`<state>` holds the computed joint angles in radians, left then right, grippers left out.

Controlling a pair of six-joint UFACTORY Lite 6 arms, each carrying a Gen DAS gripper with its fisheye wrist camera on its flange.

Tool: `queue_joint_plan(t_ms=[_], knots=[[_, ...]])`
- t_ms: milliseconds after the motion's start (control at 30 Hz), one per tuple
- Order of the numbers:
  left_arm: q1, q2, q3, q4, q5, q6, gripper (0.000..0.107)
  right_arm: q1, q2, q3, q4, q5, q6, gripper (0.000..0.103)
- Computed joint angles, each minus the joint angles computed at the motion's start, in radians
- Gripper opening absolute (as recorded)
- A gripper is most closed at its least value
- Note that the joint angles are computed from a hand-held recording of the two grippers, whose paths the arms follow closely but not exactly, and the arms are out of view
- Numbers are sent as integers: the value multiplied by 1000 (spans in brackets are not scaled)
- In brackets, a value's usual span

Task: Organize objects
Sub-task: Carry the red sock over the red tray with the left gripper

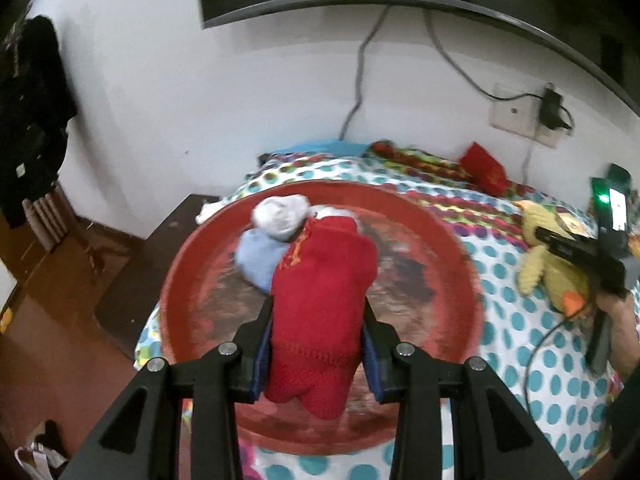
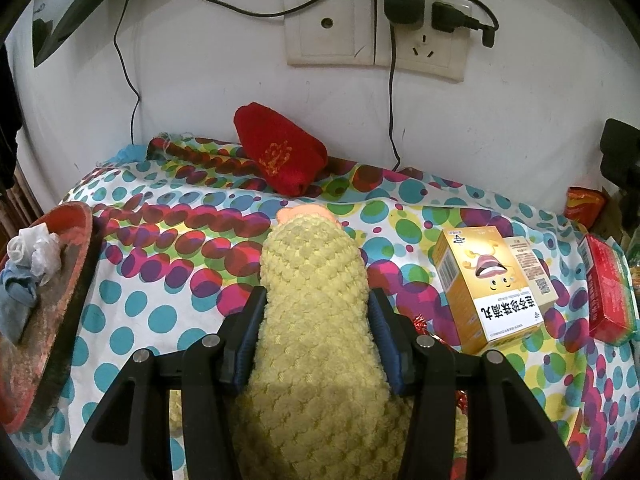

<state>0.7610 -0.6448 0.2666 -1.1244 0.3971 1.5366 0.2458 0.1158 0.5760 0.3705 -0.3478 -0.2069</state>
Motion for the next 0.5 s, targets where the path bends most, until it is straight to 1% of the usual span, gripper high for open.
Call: queue_joint_plan(t_ms=[133, 200, 300, 367, 500], knots=[[108, 141, 42, -175, 19, 251, 38, 16, 7, 6, 73, -4, -72, 48], [141, 193, 64, -206, 35, 312, 38, 16, 7, 7, 78, -3, -77, 48], [172, 227, 85, -226, 54, 343, 38, 18, 8, 8, 85, -3, -83, 49], [189, 244, 108, -221, 82, 345, 38, 32, 11, 10, 144, -9, -137, 49], [201, 288, 138, -245, 90, 378, 38, 56, 19, 15, 242, -24, -229, 49]])
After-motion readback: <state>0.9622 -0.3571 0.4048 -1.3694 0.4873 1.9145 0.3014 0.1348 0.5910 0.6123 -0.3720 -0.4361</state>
